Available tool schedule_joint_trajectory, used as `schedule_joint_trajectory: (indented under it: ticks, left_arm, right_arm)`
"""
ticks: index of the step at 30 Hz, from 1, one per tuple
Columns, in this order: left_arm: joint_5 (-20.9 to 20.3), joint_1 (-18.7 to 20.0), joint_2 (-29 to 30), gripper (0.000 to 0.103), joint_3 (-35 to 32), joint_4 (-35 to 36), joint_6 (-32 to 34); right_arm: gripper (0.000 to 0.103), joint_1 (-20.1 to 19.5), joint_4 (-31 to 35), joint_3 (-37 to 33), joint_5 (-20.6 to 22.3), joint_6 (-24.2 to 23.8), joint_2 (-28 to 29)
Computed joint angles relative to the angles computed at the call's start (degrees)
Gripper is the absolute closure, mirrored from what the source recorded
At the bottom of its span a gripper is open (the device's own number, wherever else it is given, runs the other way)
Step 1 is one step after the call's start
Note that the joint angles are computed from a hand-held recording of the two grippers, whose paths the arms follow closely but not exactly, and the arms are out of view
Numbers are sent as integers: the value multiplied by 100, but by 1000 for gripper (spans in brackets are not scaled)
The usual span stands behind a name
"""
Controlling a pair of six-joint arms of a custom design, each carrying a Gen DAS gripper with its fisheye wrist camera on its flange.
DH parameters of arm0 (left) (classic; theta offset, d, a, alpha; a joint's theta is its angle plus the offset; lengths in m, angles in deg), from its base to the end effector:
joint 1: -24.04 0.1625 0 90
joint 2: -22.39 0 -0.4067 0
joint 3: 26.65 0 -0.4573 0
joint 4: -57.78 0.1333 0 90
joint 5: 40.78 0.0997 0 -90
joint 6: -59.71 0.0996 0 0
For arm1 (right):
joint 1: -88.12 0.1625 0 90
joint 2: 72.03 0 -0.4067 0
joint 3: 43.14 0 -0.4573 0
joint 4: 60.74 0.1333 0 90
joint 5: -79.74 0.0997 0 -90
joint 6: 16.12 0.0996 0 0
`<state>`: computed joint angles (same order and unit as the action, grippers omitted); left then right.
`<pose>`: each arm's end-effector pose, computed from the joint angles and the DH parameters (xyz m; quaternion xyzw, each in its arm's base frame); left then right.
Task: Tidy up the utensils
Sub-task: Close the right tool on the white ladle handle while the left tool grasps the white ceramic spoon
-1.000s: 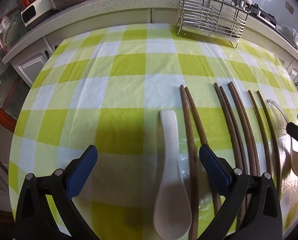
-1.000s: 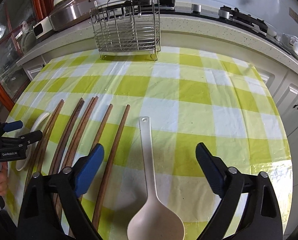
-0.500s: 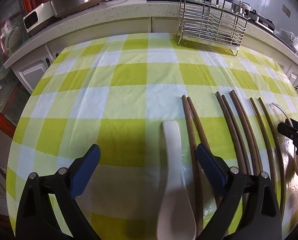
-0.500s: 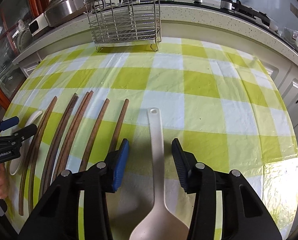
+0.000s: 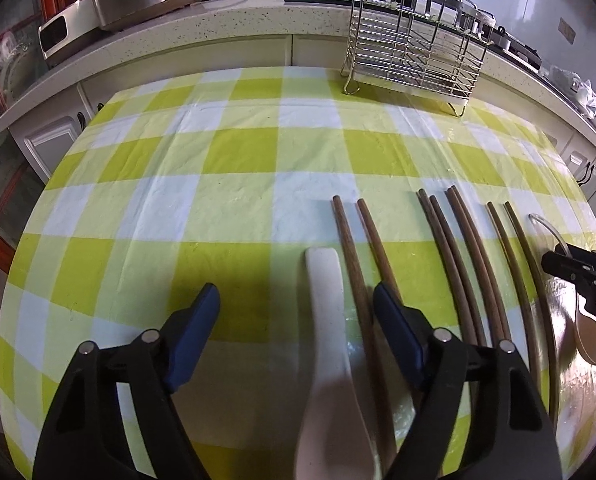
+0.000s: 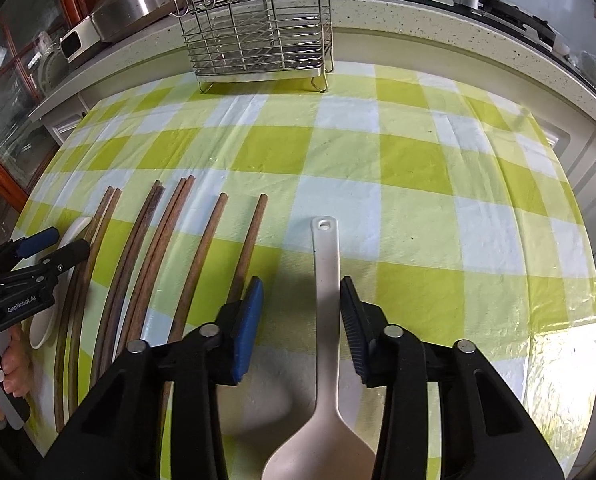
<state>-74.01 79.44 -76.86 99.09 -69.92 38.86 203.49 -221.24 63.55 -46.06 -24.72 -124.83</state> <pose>-0.0785 -0.4953 0.3258 0.0587 0.8748 -0.2962 0.3788 0.3395 -0.5407 0.0681 0.2326 -0.9135 0.1803 0.2808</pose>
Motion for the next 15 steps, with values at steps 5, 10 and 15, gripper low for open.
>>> schedule_joint_trajectory:
  ticks: [5,10,15]
  left_arm:
    - [7,-48,-93,51,70,-15,71]
    - [-81,-99,-181,77,93,-38,116]
    - [129,-341,-324,80,209,-124,219]
  right_arm:
    - [89,18,-28,20,-15,-85,-3]
    - [90,35,-233,143,58,-182,-92]
    - [90,85,-474,272,121,-192,-227]
